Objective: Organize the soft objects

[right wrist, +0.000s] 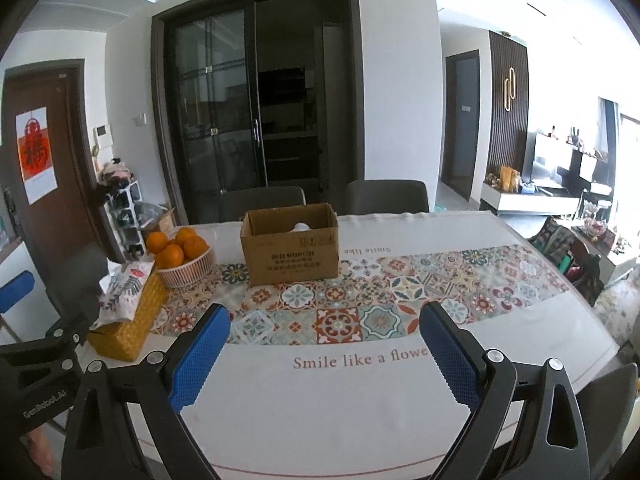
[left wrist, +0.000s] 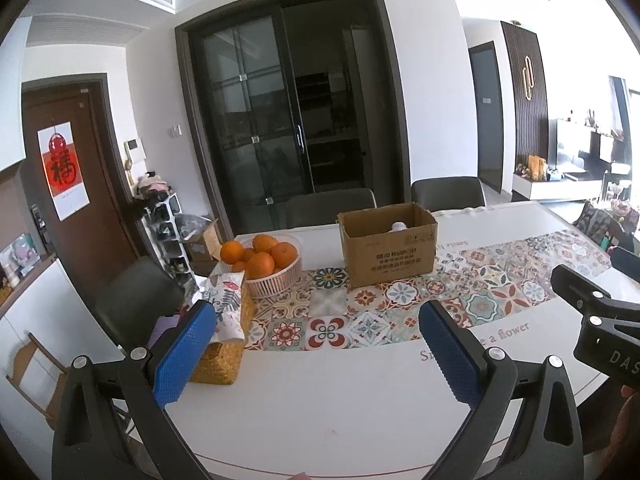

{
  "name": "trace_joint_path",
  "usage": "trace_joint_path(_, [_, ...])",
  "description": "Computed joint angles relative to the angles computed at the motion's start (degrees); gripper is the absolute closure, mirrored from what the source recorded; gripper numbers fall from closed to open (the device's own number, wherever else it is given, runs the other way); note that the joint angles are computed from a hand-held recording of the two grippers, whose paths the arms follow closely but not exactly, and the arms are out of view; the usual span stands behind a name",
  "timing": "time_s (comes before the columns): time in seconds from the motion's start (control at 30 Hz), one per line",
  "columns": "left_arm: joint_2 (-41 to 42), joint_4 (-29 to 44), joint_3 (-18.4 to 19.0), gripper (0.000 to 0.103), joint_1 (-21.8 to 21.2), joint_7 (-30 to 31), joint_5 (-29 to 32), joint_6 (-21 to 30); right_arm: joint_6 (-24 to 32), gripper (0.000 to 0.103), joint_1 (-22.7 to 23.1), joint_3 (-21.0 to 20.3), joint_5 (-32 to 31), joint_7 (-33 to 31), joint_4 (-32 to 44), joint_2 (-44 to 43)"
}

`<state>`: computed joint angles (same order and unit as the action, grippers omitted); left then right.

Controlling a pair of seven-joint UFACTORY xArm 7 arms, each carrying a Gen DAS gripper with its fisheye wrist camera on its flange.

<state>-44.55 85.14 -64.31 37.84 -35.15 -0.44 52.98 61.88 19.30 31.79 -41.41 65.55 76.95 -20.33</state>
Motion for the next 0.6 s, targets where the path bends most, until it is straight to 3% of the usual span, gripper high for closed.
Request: trace_joint_path(0.6, [-0.38, 1.09, -0.24, 0.0, 0.61, 0.86, -1.42, -0.83, 0.07, 0.006, -0.75, 0.29, 0.33, -0.14, -0.16, -1.29])
